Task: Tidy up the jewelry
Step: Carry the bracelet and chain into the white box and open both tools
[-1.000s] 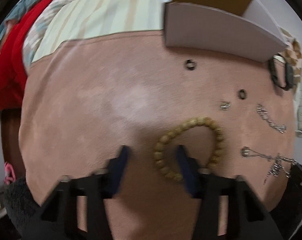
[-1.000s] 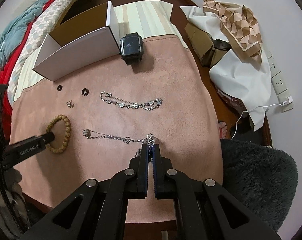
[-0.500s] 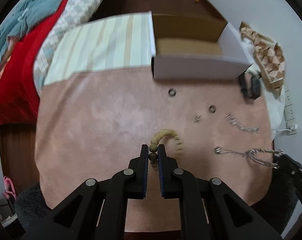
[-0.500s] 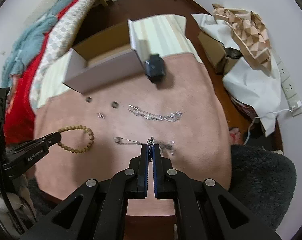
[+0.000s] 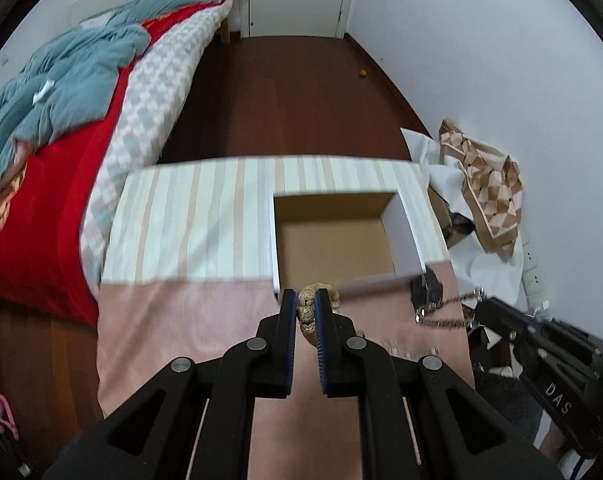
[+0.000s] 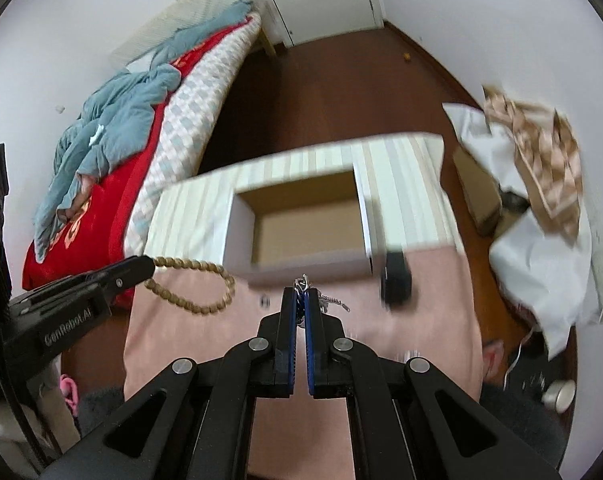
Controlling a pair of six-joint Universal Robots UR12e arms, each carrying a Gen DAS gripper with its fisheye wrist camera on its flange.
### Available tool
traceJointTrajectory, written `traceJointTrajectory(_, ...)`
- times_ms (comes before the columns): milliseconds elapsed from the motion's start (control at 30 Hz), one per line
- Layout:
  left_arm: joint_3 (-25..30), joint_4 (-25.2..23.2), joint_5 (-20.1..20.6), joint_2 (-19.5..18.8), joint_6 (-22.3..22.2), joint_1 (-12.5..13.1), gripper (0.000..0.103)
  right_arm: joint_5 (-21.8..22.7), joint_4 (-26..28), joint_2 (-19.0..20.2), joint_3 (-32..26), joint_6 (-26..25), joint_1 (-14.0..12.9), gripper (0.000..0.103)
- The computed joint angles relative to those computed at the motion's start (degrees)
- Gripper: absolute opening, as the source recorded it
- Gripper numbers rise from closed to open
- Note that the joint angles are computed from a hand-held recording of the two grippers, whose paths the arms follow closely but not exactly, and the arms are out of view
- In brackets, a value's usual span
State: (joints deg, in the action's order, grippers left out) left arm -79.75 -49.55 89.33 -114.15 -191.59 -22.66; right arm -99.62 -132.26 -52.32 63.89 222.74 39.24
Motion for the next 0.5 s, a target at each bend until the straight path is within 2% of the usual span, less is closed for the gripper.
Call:
traceJointTrajectory(200, 5.78, -3.2, -1.66, -4.28, 1.31, 0.99, 0.007, -0.57, 5.74, 5.79, -9.46, -4.05, -1.74, 0.004)
traceJointTrajectory(367, 10.4, -6.81, -5.36, -7.75, 1.11, 1.84, 0.007, 1.59, 10.2, 10.0, -15.05, -4.98, -3.44, 0.004)
traceJointTrajectory(500, 13.83, -10.28, -9.18, -10.36, 0.69, 2.51, 0.007, 6.04, 11.55, 12.03, -17.05, -5.17, -4.78, 0.004)
